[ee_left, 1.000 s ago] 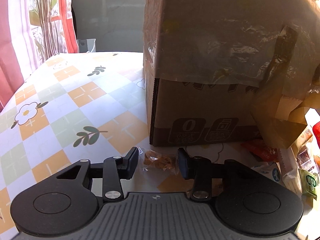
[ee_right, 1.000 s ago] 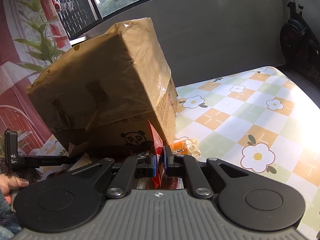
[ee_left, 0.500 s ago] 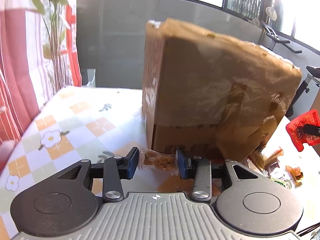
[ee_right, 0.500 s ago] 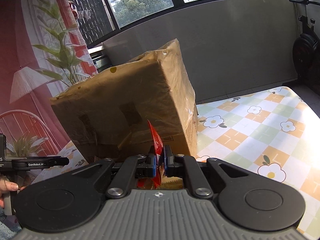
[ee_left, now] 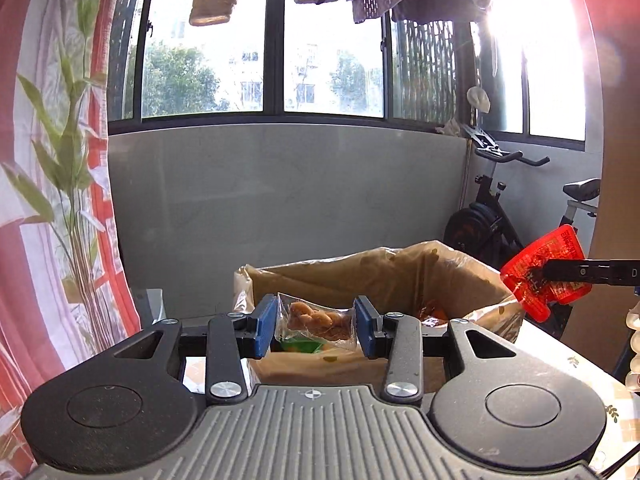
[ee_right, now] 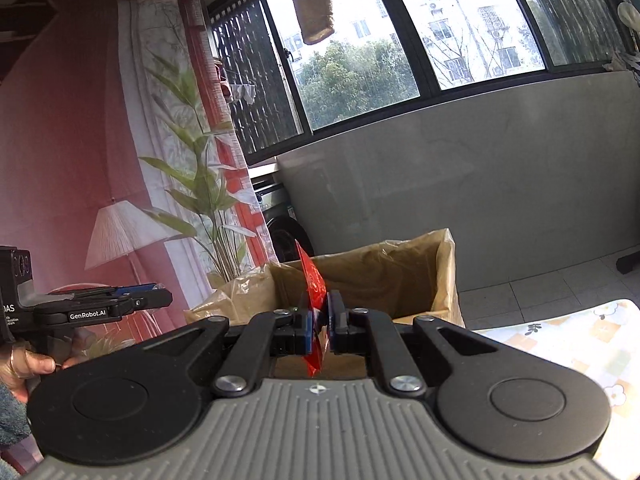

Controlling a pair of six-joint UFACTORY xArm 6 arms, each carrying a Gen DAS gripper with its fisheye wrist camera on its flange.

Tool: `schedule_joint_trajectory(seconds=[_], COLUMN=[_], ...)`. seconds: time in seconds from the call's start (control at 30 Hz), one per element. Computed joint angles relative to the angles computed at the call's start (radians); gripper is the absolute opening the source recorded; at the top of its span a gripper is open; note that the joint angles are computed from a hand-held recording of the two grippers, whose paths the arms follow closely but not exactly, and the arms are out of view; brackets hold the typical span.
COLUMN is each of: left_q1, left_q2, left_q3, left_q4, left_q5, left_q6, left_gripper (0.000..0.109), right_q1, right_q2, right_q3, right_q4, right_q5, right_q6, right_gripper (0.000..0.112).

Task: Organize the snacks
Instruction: 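Carry both packs over the box and open both tools to drop them in, then lower the right tool onto the yellow jerky pack while the left tool reaches the panda bread bag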

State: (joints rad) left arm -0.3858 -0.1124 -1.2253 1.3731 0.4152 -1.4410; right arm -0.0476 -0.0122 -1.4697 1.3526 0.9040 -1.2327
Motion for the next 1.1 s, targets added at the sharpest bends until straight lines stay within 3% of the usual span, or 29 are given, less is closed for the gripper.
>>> schedule_joint_trajectory(seconds=[0.13, 0.37, 0.5, 0.57, 0.6, 0.77, 0.9, 1.1], left_q1=[0.014, 0.023, 0.022, 0.021, 0.025, 0.045, 0.015, -0.033], left_q2=[0.112, 0.293, 0.348, 0.347, 0.337, 0.257, 0.183, 0.052], left_q3=[-0.13, -0.297, -0.346, -0.343, -0.33, -0.236, -0.18, -0.045], left_q4=[-0.081, -0.32, -0.303, -0.296, -0.3, -0.305, -0.253, -0.135], left_q5=[-0.032, -0.007, 0.04, 0.054, 0.052, 0.034, 0.137, 0.191], left_q6=[0.085, 0.307, 0.309, 0.291, 0.284, 0.23, 0.141, -0.031], left_gripper=[0.044, 0.045, 0.062, 0.065, 0.066, 0.066, 0.067, 0.067], right_q1=[0.039, 0.147, 0.175, 0.177, 0.173, 0.14, 0.106, 0.044], right_q2=[0.099, 0.312, 0.378, 0.391, 0.389, 0.322, 0.276, 0.163], right_q3=[-0.133, -0.358, -0.423, -0.439, -0.437, -0.362, -0.312, -0.183], right_q4=[-0.044, -0.251, -0.37, -0.416, -0.419, -0.328, -0.25, -0.181], right_q5=[0.0, -0.072, -0.076, -0.063, -0.058, -0.064, -0.041, -0.02], right_q6=[0.042, 0.358, 0.486, 0.499, 0.489, 0.374, 0.271, 0.019], right_gripper=[0.007, 0.008, 0.012, 0.018, 0.024, 0.026, 0.026, 0.026])
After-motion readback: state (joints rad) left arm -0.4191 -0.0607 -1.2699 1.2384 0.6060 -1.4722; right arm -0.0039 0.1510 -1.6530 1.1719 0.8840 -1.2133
